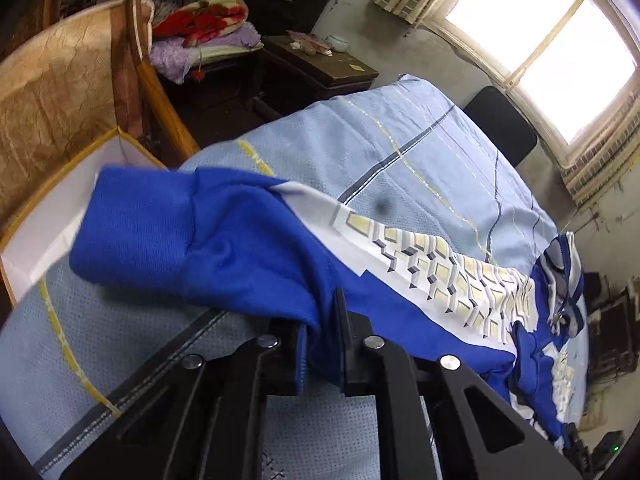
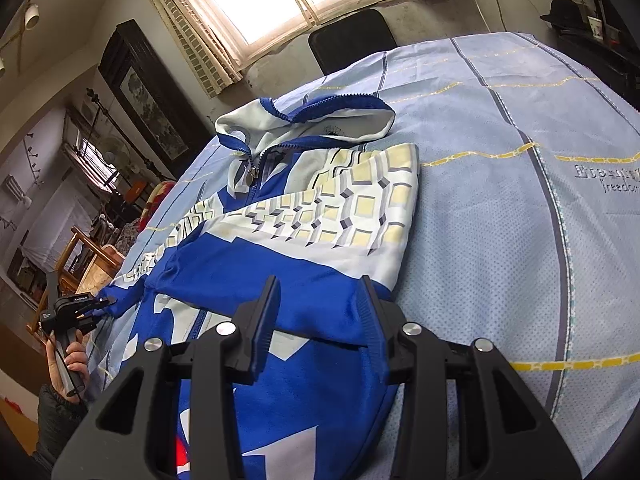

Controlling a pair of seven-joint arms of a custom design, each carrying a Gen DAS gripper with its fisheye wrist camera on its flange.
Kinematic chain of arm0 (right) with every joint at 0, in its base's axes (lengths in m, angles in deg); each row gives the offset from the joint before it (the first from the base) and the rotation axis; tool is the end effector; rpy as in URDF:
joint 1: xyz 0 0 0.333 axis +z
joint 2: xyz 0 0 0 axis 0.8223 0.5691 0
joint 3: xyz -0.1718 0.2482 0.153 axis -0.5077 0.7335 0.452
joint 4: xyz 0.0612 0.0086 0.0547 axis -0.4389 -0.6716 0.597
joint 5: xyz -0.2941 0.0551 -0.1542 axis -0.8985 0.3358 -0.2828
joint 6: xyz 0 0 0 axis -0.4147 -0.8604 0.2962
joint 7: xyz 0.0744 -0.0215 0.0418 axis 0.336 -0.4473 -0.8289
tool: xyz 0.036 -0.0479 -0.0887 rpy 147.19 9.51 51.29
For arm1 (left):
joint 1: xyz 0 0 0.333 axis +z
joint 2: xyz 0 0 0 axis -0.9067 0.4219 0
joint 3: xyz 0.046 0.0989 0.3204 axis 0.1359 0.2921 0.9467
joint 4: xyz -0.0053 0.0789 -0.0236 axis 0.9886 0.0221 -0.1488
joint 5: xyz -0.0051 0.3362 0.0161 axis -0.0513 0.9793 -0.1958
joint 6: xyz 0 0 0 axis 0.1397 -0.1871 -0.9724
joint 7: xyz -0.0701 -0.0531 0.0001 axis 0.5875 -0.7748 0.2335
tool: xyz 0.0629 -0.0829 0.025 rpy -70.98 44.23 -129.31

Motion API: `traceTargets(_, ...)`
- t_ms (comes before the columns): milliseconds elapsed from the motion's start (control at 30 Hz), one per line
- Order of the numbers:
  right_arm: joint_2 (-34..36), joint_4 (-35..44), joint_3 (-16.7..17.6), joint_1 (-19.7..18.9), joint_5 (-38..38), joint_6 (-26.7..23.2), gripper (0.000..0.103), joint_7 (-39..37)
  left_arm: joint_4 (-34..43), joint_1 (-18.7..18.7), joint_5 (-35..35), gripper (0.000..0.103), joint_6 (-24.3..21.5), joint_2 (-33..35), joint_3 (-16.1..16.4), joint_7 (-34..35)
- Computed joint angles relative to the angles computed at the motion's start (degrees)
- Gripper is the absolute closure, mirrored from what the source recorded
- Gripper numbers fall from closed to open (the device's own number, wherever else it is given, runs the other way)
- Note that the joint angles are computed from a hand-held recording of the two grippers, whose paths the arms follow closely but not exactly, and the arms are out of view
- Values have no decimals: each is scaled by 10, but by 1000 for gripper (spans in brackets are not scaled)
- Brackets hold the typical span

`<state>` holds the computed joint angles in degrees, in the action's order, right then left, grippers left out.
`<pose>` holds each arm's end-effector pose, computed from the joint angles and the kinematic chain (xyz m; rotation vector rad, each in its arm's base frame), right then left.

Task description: Fold large clothes

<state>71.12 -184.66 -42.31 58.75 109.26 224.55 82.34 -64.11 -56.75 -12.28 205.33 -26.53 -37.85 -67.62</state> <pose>0.5023 0.0117 0.3690 -1.7286 1.4442 -0.0509 0.4045 -0.0789 0.4050 -2.5502 0.9224 -0.7456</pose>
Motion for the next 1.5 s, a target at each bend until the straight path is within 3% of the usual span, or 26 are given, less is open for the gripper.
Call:
traceTargets(200, 1, 0, 1, 1, 2, 5, 63, -1, 76, -56, -77, 94, -125, 5, -20, 138)
traceTargets(533, 2, 2, -1, -2, 4, 1, 63, 8, 301, -188, -52, 94, -299, 133, -39, 259)
traceTargets(700, 2, 3, -3, -5, 3, -7, 63, 18, 406, -258, -31, 94, -325, 208, -31, 300)
traceTargets(967, 3, 5, -6, -12, 6, -15, 63, 33, 543, -348, -47, 94, -329, 325, -4, 375)
traceTargets(1100, 14, 13, -11, -23, -6, -38, 63, 70, 591, -373, -86, 93, -335, 385, 5, 448)
traceTargets(1167, 21, 19, -12, -31, -14, -52, 63, 91, 600, -379, -108, 89, -341, 404, 12, 474)
traceTargets(1267, 30, 27, -13, -40, -23, -65, 63, 112, 569, -387, -116, 78, -311, 391, 33, 474)
traceTargets(1333, 33, 30, -12, -43, -26, -68, 63, 116, 537, -387, -128, 48, -286, 368, 39, 479)
traceTargets(1433, 33, 31, -9, -43, -26, -63, 63, 112, 465, -399, -85, 27, -244, 309, 58, 446)
traceTargets(1500, 32, 31, -6, -41, -31, -57, 63, 108, 429, -403, -41, 14, -245, 275, 63, 408)
